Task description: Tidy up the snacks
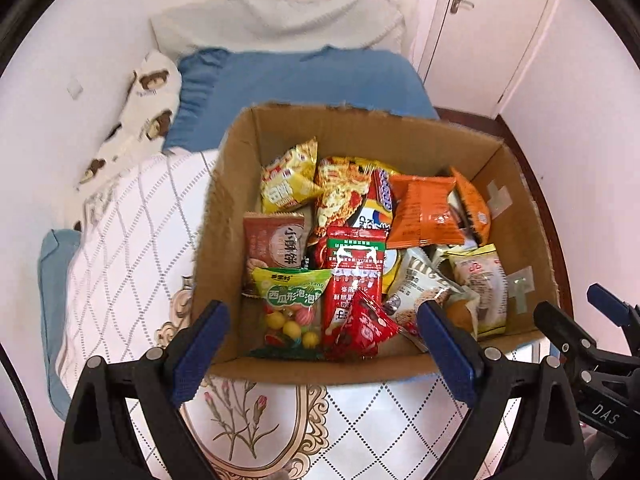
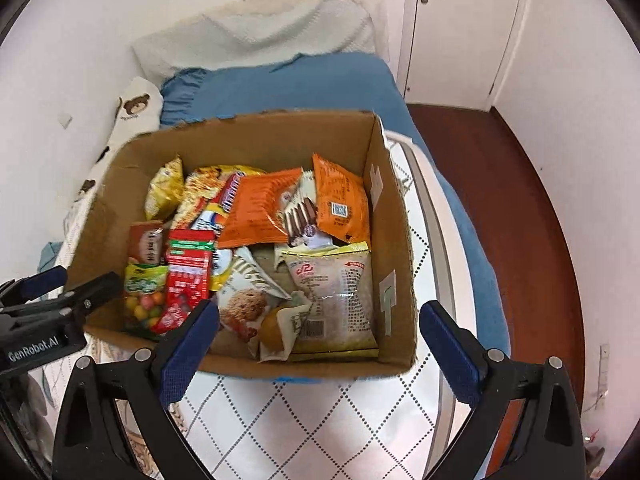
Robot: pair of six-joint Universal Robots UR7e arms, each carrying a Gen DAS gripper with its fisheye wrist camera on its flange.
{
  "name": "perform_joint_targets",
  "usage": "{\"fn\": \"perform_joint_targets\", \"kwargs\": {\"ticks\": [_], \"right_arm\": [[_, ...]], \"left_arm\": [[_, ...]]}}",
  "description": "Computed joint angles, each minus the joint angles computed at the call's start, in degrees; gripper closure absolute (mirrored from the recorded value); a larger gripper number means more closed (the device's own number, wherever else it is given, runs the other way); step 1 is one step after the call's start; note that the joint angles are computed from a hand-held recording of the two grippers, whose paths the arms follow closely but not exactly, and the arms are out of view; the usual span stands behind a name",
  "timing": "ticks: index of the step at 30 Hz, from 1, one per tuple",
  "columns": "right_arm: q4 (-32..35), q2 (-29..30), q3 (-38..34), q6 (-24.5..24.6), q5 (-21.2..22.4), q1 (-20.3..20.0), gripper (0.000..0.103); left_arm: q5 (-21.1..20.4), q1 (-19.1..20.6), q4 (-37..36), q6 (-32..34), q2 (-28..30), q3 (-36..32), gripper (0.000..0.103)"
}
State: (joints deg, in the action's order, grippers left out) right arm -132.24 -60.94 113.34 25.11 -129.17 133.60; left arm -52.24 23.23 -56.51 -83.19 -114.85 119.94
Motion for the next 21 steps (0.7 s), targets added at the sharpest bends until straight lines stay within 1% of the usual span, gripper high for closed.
{"fn": "perform_joint_targets", "kwargs": {"ticks": [5, 9, 10, 16, 21], "right_arm": [[-0.54, -3.45, 1.33, 0.87, -0.97, 3.48, 0.001], [0.71, -6.66, 2.31, 2.70, -1.86, 6.71, 0.001], [1.38, -7.56, 2.33, 2.96, -2.07, 7.50, 0.001], [4.99, -12.29, 2.36, 5.08, -4.10, 13.05, 0.001], [8.96, -15.62, 1.58, 7.84, -5.90, 17.79, 0.000]], "left_arm": [[-1.58, -9.71, 8.63, -9.53, -2.15, -1.48, 0.007], [-3.83, -16.16, 13.39, -15.36, -2.89, -2.80, 0.007], [-4.45, -18.73, 15.39, -17.65, -2.88, -3.41, 0.007], [-8.56, -30.11, 23.49, -25.55, -0.77, -6.21, 0.007], [-11.86, -35.99, 26.64, -29.35, 1.13, -7.92, 0.007]]}}
